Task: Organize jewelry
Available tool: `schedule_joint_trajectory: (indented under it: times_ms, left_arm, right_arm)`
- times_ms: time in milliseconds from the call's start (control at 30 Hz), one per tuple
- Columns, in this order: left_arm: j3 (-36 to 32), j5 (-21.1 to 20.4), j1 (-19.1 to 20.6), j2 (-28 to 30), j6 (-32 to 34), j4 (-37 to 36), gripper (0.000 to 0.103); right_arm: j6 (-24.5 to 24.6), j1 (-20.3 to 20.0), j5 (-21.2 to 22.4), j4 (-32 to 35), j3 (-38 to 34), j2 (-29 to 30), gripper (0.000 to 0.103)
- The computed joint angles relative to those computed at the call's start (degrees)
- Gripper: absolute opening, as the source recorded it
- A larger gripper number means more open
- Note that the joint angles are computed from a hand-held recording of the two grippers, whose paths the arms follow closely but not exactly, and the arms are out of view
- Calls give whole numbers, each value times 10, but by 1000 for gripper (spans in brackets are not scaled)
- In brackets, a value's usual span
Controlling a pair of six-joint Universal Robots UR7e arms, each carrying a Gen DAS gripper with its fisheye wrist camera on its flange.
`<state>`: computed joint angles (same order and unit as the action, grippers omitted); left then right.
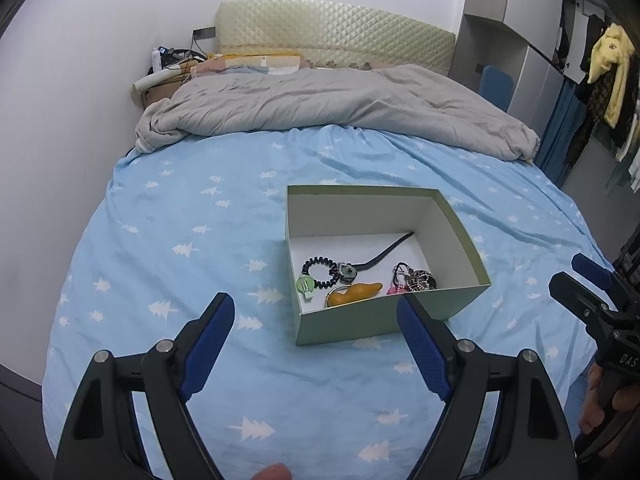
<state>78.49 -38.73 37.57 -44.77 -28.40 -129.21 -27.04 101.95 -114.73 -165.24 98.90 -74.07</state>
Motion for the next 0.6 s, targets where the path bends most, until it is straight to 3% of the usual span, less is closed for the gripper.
schedule_joint_trajectory:
  times_ms: [600]
  left_arm:
    - [7,2,0,-2,3,-4,84]
  right_arm:
    - [-2,5,-18,-17,2,3,103]
